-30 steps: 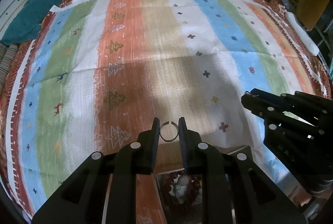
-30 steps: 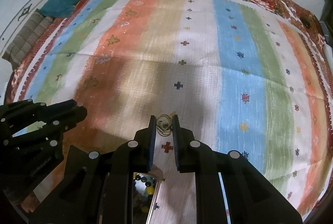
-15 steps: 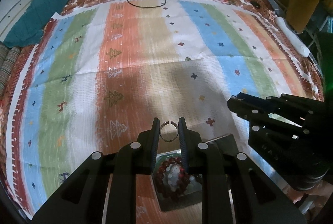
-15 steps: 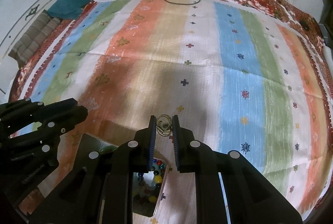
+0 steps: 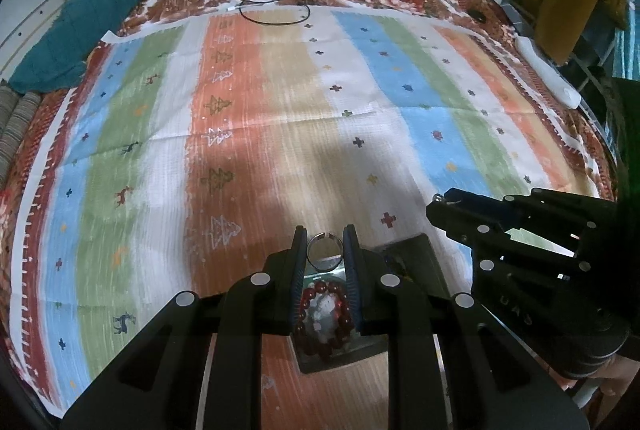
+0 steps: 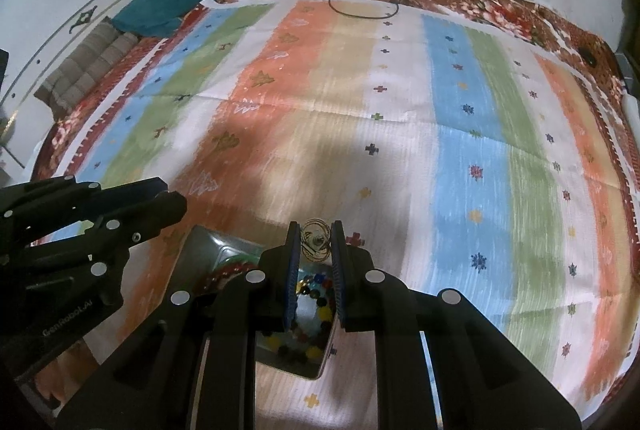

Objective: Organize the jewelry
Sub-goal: 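Open both tools over the tin to drop both rings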

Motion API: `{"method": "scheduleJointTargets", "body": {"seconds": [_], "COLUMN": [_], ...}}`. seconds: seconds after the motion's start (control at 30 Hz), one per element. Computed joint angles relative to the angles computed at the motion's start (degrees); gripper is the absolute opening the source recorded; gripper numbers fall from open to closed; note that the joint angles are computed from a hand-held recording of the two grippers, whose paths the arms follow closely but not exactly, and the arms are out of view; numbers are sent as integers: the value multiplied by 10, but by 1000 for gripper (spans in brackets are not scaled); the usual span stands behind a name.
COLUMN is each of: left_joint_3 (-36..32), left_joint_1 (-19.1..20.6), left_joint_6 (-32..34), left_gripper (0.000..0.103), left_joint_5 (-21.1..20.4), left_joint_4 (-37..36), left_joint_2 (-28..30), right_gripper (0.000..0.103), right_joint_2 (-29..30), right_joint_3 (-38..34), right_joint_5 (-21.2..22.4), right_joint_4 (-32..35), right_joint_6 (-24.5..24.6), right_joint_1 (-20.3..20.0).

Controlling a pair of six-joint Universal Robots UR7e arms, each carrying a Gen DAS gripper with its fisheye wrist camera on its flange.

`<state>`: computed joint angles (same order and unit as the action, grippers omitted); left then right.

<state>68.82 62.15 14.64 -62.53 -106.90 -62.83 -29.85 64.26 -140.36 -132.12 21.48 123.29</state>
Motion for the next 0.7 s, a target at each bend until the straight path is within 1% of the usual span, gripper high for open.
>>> {"method": "scheduleJointTargets", "body": {"seconds": [0.37,0.57,0.6,0.67,0.7], "left_joint_3": [39,41,39,36,37], "left_joint_1": [-2,-2,-2,-1,-2], "left_joint_6": [12,4,0,-6,-8], "left_gripper": [18,18,18,22,22], "left_joint_5": [-16,-19,-19,-18,-16], "left_joint_4": [-11,-3,0,5,3], "left_joint_2": [-38,-41,-40,-38,-39], "right_gripper": [16,16,17,21,26], "right_joint_2": [-11,-14,-16,-19,-21], "right_joint_3": [32,43,46,51,55], "right_joint_5": [10,20,23,24,22], "right_joint_4": [-31,-42,-44,-44,-46], "right_joint_6": [-11,-14,-12,-6,-4], "right_joint_1": [13,17,18,19,20]}}
